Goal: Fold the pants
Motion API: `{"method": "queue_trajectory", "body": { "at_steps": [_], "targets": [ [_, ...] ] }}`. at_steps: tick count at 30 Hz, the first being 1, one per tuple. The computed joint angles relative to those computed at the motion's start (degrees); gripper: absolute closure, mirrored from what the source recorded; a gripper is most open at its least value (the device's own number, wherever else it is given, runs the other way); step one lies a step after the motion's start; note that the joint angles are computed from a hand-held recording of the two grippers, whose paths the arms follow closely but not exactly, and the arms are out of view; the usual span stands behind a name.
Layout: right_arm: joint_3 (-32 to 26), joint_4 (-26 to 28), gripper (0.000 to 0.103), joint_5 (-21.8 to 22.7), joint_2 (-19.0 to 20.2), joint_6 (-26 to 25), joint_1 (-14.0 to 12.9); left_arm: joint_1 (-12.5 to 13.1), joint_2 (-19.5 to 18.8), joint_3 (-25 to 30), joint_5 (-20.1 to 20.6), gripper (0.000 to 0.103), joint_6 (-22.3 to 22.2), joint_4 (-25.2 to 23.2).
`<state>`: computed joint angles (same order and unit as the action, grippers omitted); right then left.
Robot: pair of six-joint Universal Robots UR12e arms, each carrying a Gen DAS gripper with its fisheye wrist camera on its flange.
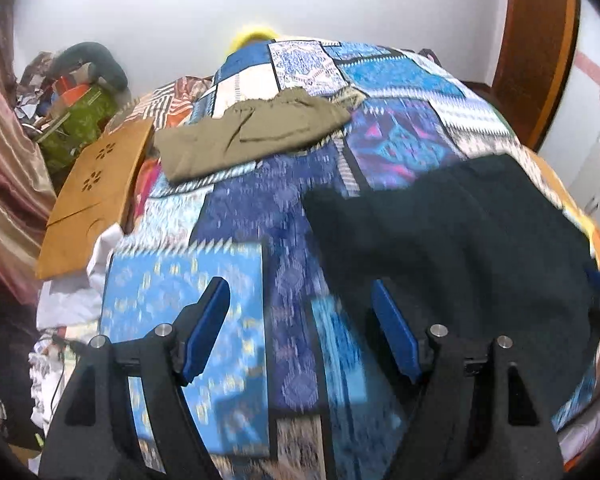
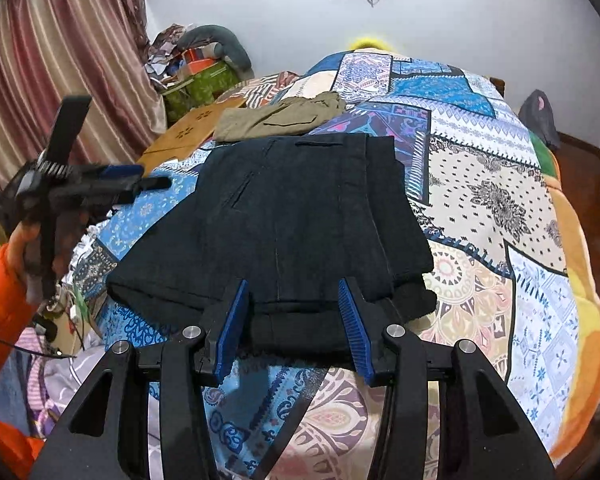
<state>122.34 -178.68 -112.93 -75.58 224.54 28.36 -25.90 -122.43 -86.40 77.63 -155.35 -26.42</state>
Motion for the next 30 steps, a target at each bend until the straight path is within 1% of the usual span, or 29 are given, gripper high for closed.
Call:
{"method": "queue_trajectory", "body": {
  "at_steps": [2, 5, 9, 11, 12, 13, 15, 18, 22, 23, 24, 25, 27, 28, 30],
  "targets": [
    [-0.2, 0.5, 0.063, -0.1, 0.0, -0.2, -0.1, -0.2, -1.7, 3.0, -1.0, 0.029, 0.0, -1.5],
    [-0.3, 1.6, 0.064, 0.0, -0.1, -1.2, -0.4, -1.1, -4.5, 7.2, -0.3, 0.029, 0.5, -2.7],
    [0.3, 2.3, 0.069, 0.4, -0.6, -1.4, -1.5, -2.9, -9.0, 13.2, 5.1, 0.029, 1.7, -5.1],
    [0.6, 3.3, 0.069, 0.3, -1.0, -1.7, -2.2, -3.6, -11.5, 16.6, 7.9, 0.029, 2.4, -7.8],
    [0.7, 3.6, 0.069, 0.5, -1.2, -2.0, -2.5, -3.7, -12.1, 17.6, 8.4, 0.029, 2.5, -9.1],
    [0.8, 4.1, 0.069, 0.8, -1.3, -2.6, -3.0, -3.6, -13.0, 19.1, 8.2, 0.029, 2.7, -11.2],
    [0.7, 5.5, 0.069, 0.8, -1.6, -3.9, -3.7, -3.0, -14.0, 21.0, 6.5, 0.029, 2.8, -15.4],
    [0.6, 7.2, 0.069, 1.6, -1.9, -6.7, -5.3, -2.1, -14.0, 21.3, 3.8, 0.029, 4.0, -19.5],
    [1.0, 8.6, 0.068, 4.1, -2.3, -10.0, -8.3, -1.2, -12.4, 18.9, 1.7, 0.032, 5.7, -21.1],
    [0.9, 9.2, 0.066, 4.8, -2.3, -10.8, -9.0, -1.0, -11.7, 17.9, 1.1, 0.033, 6.0, -21.3],
    [0.6, 10.5, 0.057, 4.7, -2.3, -11.6, -9.7, -1.0, -11.2, 17.0, 0.8, 0.035, 6.1, -21.1],
    [0.4, 11.3, 0.051, 4.5, -2.1, -12.3, -10.3, -0.9, -10.5, 15.8, 0.3, 0.039, 6.0, -21.0],
    [0.9, 10.0, 0.050, 7.8, -2.1, -13.2, -12.5, -0.7, -9.3, 14.1, -0.3, 0.040, 5.8, -21.3],
    [1.0, 9.7, 0.050, 8.6, -2.0, -13.2, -13.1, -0.5, -8.7, 13.2, -1.0, 0.040, 5.2, -21.4],
    [0.7, 9.9, 0.050, 8.4, -1.7, -14.4, -13.8, -0.2, -7.3, 11.0, -2.2, 0.040, 4.4, -21.1]
  ]
}}
